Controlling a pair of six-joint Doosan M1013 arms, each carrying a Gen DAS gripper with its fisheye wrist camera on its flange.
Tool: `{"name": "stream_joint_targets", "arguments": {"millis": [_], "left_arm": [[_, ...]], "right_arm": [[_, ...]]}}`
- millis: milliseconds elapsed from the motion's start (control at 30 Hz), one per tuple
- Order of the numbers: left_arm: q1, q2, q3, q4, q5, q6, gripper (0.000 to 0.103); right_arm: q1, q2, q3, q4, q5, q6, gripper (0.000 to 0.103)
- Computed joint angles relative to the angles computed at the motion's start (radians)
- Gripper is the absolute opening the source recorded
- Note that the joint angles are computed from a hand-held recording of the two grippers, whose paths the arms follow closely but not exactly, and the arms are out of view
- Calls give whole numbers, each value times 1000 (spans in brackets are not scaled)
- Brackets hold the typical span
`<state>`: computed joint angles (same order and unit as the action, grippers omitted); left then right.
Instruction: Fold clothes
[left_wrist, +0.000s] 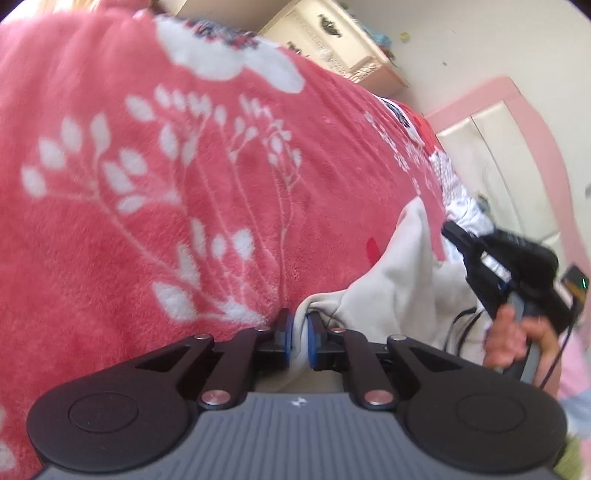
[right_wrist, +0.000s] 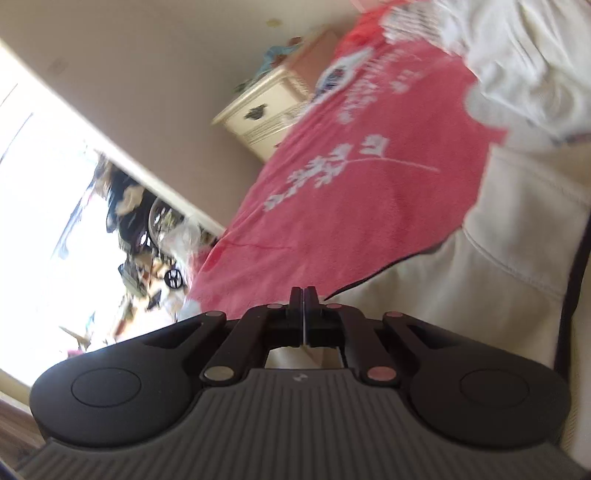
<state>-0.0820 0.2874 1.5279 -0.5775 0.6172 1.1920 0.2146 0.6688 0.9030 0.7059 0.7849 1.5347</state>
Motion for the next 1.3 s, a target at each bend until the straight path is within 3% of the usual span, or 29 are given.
{"name": "stream_joint_targets", "arguments": {"millis": [100, 167, 233, 300, 400, 600, 700, 800, 900, 1033, 1100, 1200, 1300], "left_arm": [[6, -13, -4, 17, 19, -22, 22], [1, -27, -7, 51, 37, -26, 37], [1, -30, -13, 20, 61, 23, 41], [8, -23, -19, -68, 95, 104, 45], [1, 4, -44, -82, 113, 86, 49], [4, 7, -44, -123, 127, 14, 47], [9, -27, -30, -76, 142, -12, 47], [-2, -62, -15, 49, 110, -59, 47], [-17, -70, -17, 54, 93, 75, 47], [-33, -34, -52, -62, 174, 254, 47], [-50, -18, -56, -26, 146, 214, 47], [-60, 10, -73, 75, 109, 57, 47], [-48, 29, -83, 69, 87, -22, 48]], "right_arm": [[9, -22, -10, -55, 64, -161, 4], [15, -38, -6, -101, 84, -231, 16], [15, -37, -15, -101, 115, -262, 31], [18, -26, -35, -118, 137, -271, 34], [28, 6, -87, -169, 186, -252, 38], [43, 86, -215, -260, 330, -202, 36], [37, 57, -170, -225, 308, -222, 33], [31, 42, -147, -209, 287, -235, 33], [27, 29, -127, -191, 266, -249, 33], [32, 52, -166, -203, 291, -241, 33], [36, 59, -177, -214, 303, -236, 34], [40, 70, -194, -231, 324, -224, 34], [43, 81, -214, -240, 341, -226, 32]]}}
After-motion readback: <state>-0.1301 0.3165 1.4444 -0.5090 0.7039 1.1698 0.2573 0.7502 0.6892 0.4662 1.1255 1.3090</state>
